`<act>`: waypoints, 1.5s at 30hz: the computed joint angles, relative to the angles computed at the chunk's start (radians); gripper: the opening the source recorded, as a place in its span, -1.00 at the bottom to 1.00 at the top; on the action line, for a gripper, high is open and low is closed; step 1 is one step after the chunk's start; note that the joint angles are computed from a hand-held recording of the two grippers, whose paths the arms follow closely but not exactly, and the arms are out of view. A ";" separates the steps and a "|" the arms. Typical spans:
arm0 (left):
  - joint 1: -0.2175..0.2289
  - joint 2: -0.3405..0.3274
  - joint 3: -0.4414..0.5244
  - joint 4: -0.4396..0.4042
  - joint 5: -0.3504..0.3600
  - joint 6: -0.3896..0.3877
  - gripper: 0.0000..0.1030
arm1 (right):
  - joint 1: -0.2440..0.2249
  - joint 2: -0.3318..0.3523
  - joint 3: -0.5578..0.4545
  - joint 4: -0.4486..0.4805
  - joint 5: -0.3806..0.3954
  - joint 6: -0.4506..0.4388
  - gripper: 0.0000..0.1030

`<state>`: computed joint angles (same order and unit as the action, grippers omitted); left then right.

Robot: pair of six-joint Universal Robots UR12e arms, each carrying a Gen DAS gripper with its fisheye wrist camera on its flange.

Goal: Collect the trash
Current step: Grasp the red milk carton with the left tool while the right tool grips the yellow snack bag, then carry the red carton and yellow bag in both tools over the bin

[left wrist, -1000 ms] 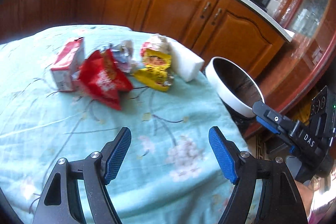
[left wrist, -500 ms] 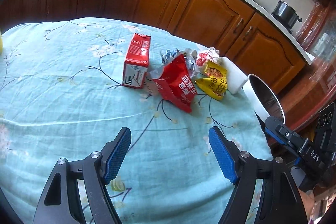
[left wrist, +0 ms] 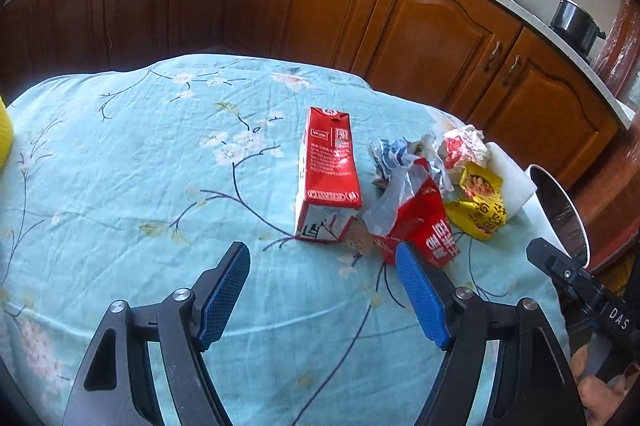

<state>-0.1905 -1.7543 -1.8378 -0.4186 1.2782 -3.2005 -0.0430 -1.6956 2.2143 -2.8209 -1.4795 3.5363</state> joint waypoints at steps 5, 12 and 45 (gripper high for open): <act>-0.006 -0.045 0.051 -0.009 0.021 0.012 0.44 | 0.005 0.044 -0.031 0.008 -0.017 -0.019 0.13; -0.015 -0.100 0.101 -0.036 0.013 0.021 -0.08 | 0.005 0.087 -0.054 0.033 -0.030 -0.015 -0.35; -0.035 0.069 -0.065 0.007 -0.208 0.121 -0.41 | -0.036 -0.126 0.071 -0.010 -0.019 -0.001 -1.00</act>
